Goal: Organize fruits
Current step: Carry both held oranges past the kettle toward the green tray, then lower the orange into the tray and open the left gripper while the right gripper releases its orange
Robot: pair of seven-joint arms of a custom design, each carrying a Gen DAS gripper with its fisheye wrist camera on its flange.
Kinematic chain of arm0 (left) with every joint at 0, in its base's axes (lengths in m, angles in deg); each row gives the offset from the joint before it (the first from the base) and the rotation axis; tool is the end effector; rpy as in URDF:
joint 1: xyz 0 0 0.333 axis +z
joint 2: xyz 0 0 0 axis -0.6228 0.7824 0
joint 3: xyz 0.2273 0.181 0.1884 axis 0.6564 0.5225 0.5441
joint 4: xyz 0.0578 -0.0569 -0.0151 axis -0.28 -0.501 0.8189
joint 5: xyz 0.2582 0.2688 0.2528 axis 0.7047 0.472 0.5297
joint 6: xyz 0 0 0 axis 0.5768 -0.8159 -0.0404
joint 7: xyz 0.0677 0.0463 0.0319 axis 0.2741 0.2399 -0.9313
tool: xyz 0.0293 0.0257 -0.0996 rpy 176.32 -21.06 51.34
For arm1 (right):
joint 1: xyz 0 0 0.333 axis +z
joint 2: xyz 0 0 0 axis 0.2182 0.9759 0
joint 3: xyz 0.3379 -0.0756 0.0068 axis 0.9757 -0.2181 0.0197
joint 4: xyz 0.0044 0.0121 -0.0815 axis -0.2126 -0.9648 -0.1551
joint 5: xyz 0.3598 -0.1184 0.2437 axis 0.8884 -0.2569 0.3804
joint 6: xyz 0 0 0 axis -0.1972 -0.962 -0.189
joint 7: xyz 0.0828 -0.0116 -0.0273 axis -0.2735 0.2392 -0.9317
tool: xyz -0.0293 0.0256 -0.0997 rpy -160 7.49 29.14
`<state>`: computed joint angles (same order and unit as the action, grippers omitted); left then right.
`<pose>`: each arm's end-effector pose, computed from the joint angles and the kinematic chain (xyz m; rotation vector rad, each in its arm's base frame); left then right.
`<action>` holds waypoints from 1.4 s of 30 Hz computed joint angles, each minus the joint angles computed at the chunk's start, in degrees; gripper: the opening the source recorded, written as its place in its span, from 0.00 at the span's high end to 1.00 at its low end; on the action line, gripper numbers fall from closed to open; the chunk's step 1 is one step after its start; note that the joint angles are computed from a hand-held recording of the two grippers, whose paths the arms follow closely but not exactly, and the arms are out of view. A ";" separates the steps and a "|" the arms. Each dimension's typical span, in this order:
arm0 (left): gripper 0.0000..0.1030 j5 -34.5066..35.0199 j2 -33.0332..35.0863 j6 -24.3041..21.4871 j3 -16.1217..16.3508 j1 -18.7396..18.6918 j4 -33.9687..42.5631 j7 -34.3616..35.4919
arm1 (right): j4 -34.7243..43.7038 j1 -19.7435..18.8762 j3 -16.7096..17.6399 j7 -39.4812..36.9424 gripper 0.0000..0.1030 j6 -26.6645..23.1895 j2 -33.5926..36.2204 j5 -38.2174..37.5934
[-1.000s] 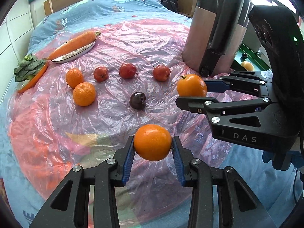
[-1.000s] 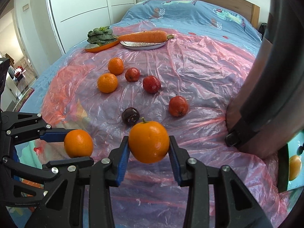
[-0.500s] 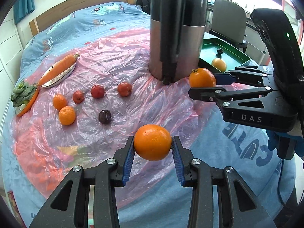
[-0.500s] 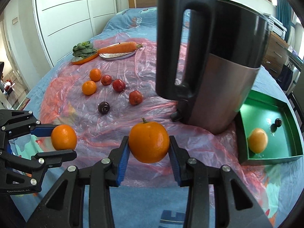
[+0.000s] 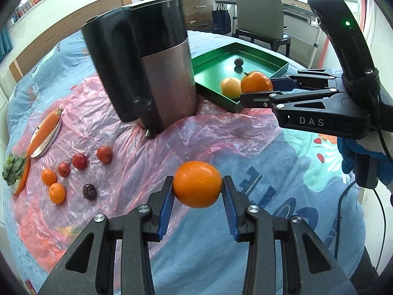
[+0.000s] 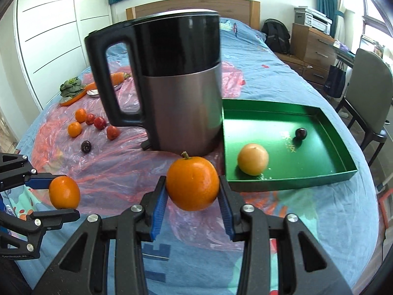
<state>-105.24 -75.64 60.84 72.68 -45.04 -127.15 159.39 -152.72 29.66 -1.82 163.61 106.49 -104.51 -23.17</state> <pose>0.5247 -0.1083 0.5384 -0.9916 2.5786 -0.7445 0.5009 0.2434 0.5422 -1.8368 1.6934 -0.6006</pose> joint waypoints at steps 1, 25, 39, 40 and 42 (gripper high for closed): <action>0.67 0.21 0.16 0.11 -0.46 -0.28 0.26 -0.14 | -0.62 -0.42 -0.23 0.27 0.75 0.11 -0.63 -0.23; 0.67 5.66 13.81 4.51 -6.83 -6.06 13.18 -7.19 | -1.31 -9.78 -4.03 0.43 0.75 4.22 1.02 -3.14; 0.67 15.35 27.40 7.61 -8.26 -7.94 25.20 -19.04 | 4.65 -11.63 -6.17 -0.20 0.75 3.42 9.71 -5.86; 0.67 16.46 28.46 7.67 -8.16 -8.21 26.17 -20.34 | 5.21 -11.66 -6.36 -0.44 0.75 3.22 10.41 -6.00; 0.67 18.44 30.50 7.84 -7.89 -8.73 28.08 -22.85 | 6.23 -11.73 -6.76 -0.92 0.75 2.80 11.64 -6.25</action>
<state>-86.80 -45.14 68.67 64.79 -53.77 -99.08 136.55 -146.49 17.93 -8.58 162.69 109.29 -92.87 -29.41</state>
